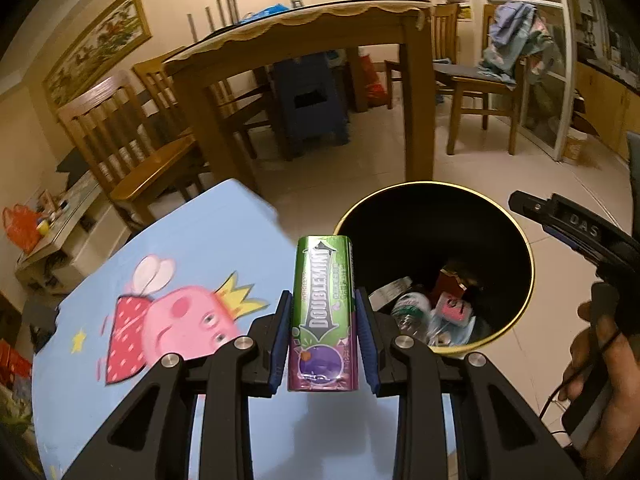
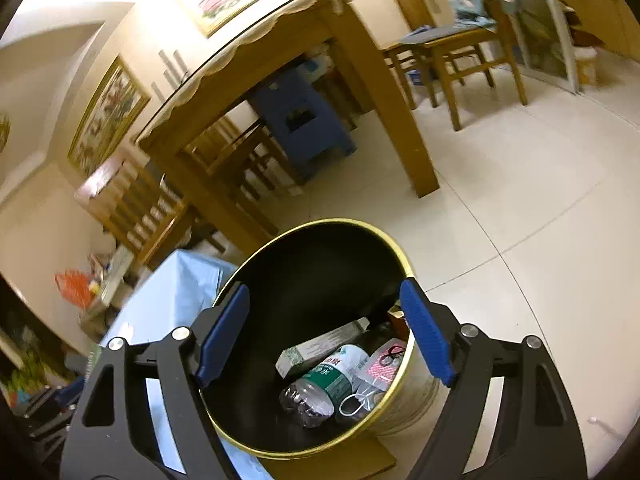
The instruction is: Collect trash
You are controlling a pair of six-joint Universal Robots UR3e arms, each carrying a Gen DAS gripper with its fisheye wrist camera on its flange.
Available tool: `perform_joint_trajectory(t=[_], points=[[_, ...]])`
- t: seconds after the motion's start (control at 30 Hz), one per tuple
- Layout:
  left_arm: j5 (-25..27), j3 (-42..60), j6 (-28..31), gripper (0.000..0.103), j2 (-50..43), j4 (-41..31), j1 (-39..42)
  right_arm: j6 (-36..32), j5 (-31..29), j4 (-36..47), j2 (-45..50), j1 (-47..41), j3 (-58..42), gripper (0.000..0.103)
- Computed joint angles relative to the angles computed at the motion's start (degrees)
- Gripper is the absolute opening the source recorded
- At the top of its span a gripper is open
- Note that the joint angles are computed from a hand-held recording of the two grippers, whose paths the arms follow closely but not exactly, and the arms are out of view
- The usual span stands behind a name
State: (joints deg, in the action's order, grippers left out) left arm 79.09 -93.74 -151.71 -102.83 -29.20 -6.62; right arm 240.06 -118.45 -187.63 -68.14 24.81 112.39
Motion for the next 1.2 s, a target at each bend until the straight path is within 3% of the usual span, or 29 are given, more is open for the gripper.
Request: perform_joint_trajectory(t=[0.23, 0.47, 0.53, 0.6, 0.77, 0.87, 1.0, 1.2], points=[[3.09, 10.34, -1.36, 0.029, -8.59, -0.97, -6.36, 5.14, -4.18, -3.52, -4.62, -0.16, 7.80, 0.080], [3.97, 17.86, -2.08, 0.030, -13.38, -3.11, -10.16, 6.67, -7.05, -1.46, -6.48, 0.65, 9.30, 0.085], [4.39, 19.66, -2.35, 0.039, -14.72, -4.77, -10.61, 6.96, -7.48, -0.07, -6.55, 0.74, 8.98, 0.085], [4.38, 19.70, -2.41, 0.060, -15.26, -4.84, -10.34, 7.82, -8.14, 1.02, -6.70, 0.79, 8.88, 0.085], [4.15, 18.94, -2.14, 0.060, -15.57, -4.58, -9.21, 9.61, -9.17, 3.29, -6.86, 1.26, 8.44, 0.088], [3.33, 19.08, -2.74, 0.061, -15.25, -5.99, -7.96, 9.32, -10.58, 8.05, -6.45, 2.32, 5.31, 0.091], [2.72, 14.49, -2.99, 0.070, -12.31, -3.72, -5.97, 8.36, -14.22, 18.88, -5.06, 4.74, -1.89, 0.093], [1.98, 6.73, -2.96, 0.072, -6.76, -0.89, -1.45, 7.27, -19.27, 31.13, -1.18, 8.26, -12.36, 0.096]])
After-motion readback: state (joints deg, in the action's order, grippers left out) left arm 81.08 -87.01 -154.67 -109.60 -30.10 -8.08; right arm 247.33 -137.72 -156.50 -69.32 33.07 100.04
